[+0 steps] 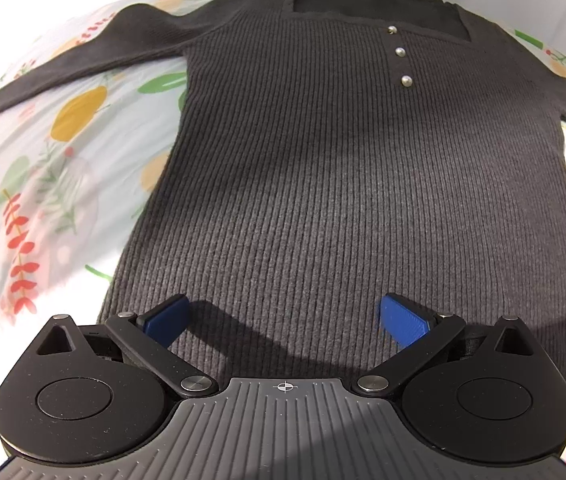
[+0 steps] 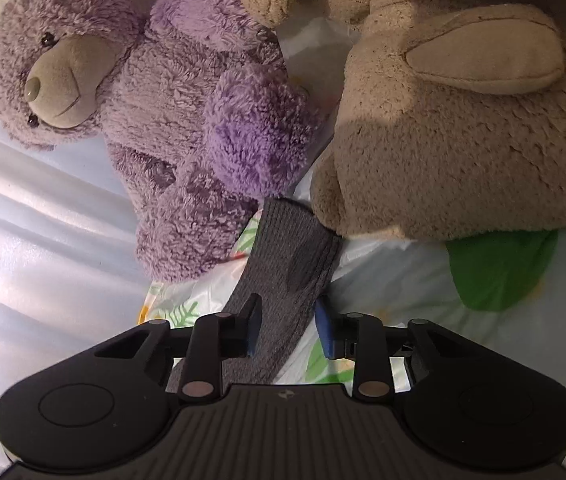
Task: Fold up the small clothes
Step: 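Grasp the sleeve cuff with the right gripper and lift it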
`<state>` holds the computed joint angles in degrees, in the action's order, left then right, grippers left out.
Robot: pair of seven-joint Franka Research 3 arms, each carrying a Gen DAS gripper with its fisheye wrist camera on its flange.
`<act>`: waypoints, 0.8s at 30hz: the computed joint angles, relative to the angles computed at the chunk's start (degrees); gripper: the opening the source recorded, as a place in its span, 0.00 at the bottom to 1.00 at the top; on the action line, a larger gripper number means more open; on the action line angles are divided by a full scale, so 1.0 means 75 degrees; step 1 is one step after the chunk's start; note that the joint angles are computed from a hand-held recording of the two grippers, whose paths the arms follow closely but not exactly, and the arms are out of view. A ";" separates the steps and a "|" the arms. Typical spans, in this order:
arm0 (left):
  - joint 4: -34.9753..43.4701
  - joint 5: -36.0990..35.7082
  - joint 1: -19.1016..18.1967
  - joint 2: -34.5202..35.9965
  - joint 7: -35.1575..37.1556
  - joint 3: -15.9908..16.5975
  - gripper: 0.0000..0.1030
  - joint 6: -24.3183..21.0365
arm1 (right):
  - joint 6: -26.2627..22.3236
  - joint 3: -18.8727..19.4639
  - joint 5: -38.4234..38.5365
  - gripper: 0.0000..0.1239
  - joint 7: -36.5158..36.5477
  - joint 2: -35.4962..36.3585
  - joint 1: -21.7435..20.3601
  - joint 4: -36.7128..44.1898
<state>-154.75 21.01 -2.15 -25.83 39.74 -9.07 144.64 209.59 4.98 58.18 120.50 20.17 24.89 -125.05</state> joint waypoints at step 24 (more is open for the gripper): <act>-0.0613 0.0149 0.0118 -0.0270 0.0355 0.0267 1.00 0.1243 | -0.1037 0.2572 -0.5866 0.17 -0.1968 0.1542 -0.0300 0.2489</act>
<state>-159.35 22.13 -1.27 -27.86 42.41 -7.07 153.97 201.81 24.26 14.19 105.74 31.73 22.64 -106.38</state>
